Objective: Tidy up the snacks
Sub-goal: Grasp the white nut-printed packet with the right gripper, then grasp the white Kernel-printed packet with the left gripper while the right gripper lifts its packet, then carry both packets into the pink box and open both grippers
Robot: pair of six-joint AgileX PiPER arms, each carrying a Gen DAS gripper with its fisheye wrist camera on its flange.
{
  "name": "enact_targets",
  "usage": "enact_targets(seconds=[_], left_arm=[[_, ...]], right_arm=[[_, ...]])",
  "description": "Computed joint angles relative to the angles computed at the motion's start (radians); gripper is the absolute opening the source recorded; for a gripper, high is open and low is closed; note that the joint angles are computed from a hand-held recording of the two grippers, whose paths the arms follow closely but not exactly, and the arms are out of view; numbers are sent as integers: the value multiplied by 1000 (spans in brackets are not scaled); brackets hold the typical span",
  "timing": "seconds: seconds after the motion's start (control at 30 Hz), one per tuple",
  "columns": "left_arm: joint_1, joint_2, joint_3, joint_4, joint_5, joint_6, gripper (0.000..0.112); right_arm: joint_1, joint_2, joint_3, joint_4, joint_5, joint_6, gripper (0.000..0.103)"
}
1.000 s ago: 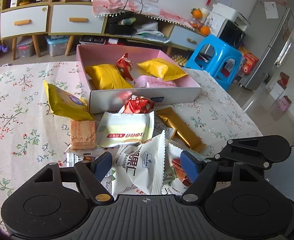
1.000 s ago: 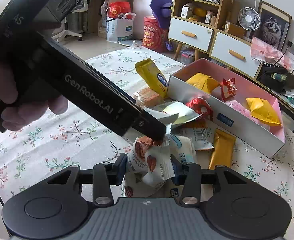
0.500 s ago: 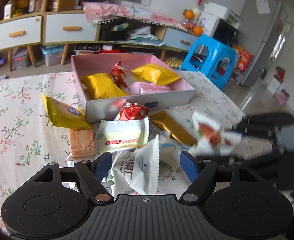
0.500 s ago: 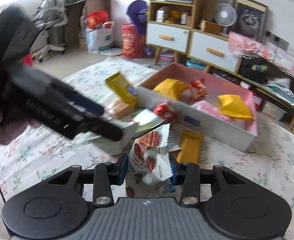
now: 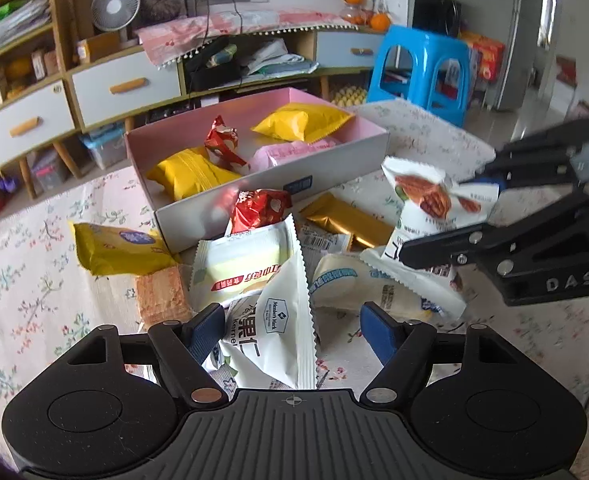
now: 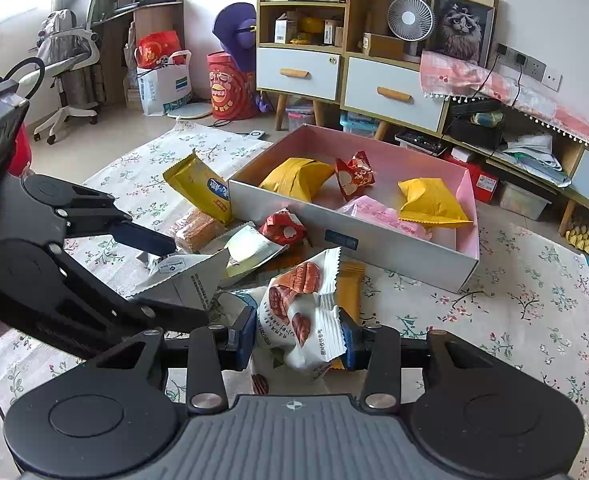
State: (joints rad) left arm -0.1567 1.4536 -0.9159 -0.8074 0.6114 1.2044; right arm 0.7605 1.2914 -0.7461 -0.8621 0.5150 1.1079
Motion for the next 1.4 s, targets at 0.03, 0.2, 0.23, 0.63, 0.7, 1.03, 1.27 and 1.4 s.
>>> enact_targets(seconds=[0.03, 0.2, 0.23, 0.63, 0.7, 1.03, 1.27, 1.4], left_arm=[[-19, -2, 10, 21, -31, -8, 72], [-95, -1, 37, 164, -128, -126, 52], [-100, -5, 45, 162, -139, -123, 51], [-90, -23, -1, 200, -57, -237, 47], [-81, -25, -17, 206, -39, -266, 47], [-11, -28, -97, 107, 48, -304, 47], [-37, 1, -161, 159, 25, -451, 47], [-65, 79, -270, 274, 37, -600, 47]], right_arm=[[1, 0, -1, 0, 2, 1, 30], [-3, 4, -3, 2, -1, -4, 30], [-3, 4, -3, 2, -1, -4, 30], [-28, -3, 0, 9, -3, -21, 30], [-32, -5, -1, 7, -2, -19, 30], [-68, -7, -31, 10, -10, -12, 30], [-136, 14, -75, 31, -54, -10, 30], [-199, 50, -111, 74, -94, -35, 30]])
